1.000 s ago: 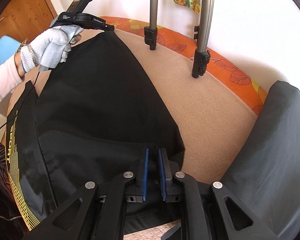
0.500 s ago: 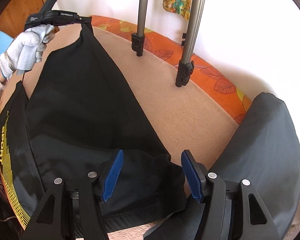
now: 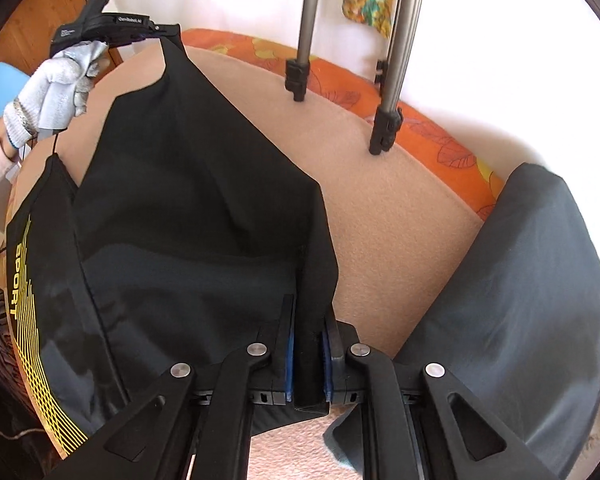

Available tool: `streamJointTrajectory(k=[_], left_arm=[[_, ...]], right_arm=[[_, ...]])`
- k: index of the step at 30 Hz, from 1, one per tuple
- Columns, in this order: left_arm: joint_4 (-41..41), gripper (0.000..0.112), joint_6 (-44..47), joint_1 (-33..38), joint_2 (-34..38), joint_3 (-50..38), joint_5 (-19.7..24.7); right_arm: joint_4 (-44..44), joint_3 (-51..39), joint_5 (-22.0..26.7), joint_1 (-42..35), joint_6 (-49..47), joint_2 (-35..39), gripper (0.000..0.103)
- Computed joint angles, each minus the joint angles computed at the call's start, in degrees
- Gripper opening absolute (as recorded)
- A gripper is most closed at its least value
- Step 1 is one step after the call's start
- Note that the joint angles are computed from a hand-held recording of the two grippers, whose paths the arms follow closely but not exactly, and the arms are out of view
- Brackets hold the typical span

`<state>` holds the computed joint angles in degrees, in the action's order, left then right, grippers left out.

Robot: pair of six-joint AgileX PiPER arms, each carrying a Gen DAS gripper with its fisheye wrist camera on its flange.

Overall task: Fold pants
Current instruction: 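Lift the black pants with the right gripper and fold them over lengthwise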

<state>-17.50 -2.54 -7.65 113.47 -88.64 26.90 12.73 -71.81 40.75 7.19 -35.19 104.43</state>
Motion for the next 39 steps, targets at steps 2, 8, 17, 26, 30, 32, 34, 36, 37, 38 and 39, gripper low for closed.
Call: streamJointTrajectory(k=[2, 8, 17, 26, 30, 32, 34, 36, 37, 38, 39], left_arm=[[-2.0, 0.002, 2.2, 1.0, -2.9, 2.9, -0.4], [-13.0, 0.002, 13.7, 6.0, -13.9, 13.6, 0.1], [-30.1, 0.002, 34.8, 20.2, -34.3, 35.5, 6.7], [-36.9, 0.002, 56.4, 43.6, -47.6, 56.8, 19.7], [-37.6, 0.002, 65.1, 55.7, -48.7, 61.9, 26.0], [-36.8, 0.001, 68.1, 61.1, -49.5, 63.5, 29.4], [-35.1, 0.002, 71.7, 66.8, -51.9, 65.3, 33.4], [-33.5, 0.002, 75.8, 72.5, -53.8, 67.3, 36.9], [-32.8, 0.002, 77.7, 74.7, -54.2, 68.3, 37.9], [-32.0, 0.002, 79.7, 77.0, -54.3, 69.3, 38.6], [-31.4, 0.002, 81.9, 79.5, -54.1, 70.3, 39.1]], right_arm=[[0.1, 4.4, -2.8, 1.3, 0.8, -5.0, 0.007], [-9.6, 15.5, -9.0, 9.3, 13.3, -18.1, 0.006], [-34.6, 30.5, -5.2, 32.3, 48.9, -36.7, 0.006], [-52.7, 40.3, 8.5, 69.8, 89.2, -36.7, 0.006], [-54.5, 41.3, 12.5, 79.5, 97.8, -32.2, 0.006], [-54.2, 41.3, 14.7, 83.2, 100.6, -31.3, 0.006], [-54.2, 41.8, 16.2, 85.6, 103.2, -31.5, 0.006], [-54.6, 42.4, 17.5, 87.3, 105.0, -30.4, 0.006], [-54.8, 42.8, 17.9, 88.2, 106.4, -29.4, 0.006], [-54.8, 43.3, 17.4, 88.0, 107.1, -28.7, 0.006], [-54.8, 43.7, 16.4, 87.5, 107.5, -28.2, 0.006]])
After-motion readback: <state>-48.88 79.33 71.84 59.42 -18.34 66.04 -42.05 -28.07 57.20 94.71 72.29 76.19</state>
